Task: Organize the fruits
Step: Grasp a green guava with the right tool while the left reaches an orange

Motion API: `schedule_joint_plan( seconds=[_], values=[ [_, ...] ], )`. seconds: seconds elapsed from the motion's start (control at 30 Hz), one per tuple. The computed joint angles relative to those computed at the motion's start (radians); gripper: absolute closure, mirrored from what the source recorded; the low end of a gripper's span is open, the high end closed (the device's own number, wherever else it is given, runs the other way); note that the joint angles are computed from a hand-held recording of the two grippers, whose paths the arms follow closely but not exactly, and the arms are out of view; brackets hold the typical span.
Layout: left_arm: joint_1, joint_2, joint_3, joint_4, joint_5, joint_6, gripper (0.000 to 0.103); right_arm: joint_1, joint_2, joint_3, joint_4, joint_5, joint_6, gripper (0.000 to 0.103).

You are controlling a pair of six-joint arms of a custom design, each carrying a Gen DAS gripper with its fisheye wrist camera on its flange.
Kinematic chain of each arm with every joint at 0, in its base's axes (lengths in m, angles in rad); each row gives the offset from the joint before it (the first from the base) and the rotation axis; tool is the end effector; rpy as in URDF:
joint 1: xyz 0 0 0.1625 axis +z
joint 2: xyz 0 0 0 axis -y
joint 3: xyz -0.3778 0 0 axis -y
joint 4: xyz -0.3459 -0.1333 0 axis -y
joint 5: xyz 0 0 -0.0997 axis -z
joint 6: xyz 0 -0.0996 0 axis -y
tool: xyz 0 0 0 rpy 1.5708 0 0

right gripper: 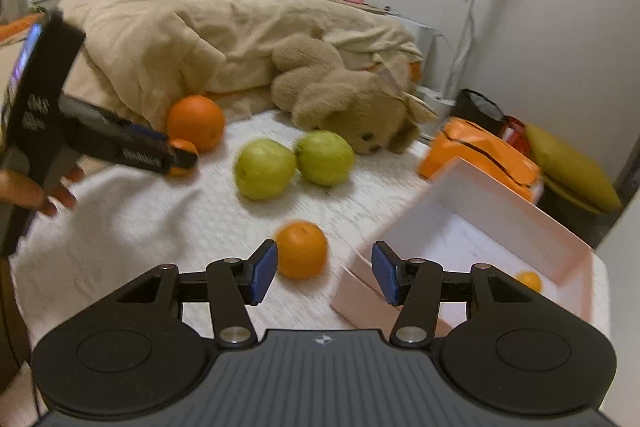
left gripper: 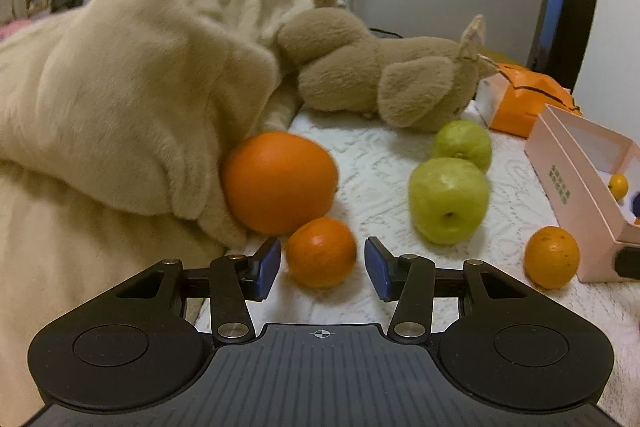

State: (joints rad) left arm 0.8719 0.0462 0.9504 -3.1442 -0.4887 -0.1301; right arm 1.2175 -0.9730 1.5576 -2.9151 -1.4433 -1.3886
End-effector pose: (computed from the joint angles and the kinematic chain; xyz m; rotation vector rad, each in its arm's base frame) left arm -0.2645 -0.6586 -0.1302 0.2326 2.1457 -1.0911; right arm -0.0850 -0.6523 0.2809 1.3080 -2.1667 0.7742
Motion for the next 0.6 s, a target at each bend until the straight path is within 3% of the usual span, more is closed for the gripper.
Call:
schedule_joint_plan(
  seconds=[0.13, 0.3, 0.6],
  values=[
    [0.013, -0.043, 0.091, -0.091, -0.059, 0.004, 0.047, 0.052, 0.065, -0.077, 0.080, -0.017, 0.055, 0.042],
    [0.008, -0.107, 0.218, -0.162, -0.085, -0.016, 0.047, 0.109, 0.196, -0.236, 0.187, -0.078, 0.229, 0.040],
    [0.003, -0.173, 0.350, -0.190, -0.158, -0.057, 0.051, 0.164, 0.384, -0.399, 0.095, -0.200, 0.403, 0.038]
  ],
)
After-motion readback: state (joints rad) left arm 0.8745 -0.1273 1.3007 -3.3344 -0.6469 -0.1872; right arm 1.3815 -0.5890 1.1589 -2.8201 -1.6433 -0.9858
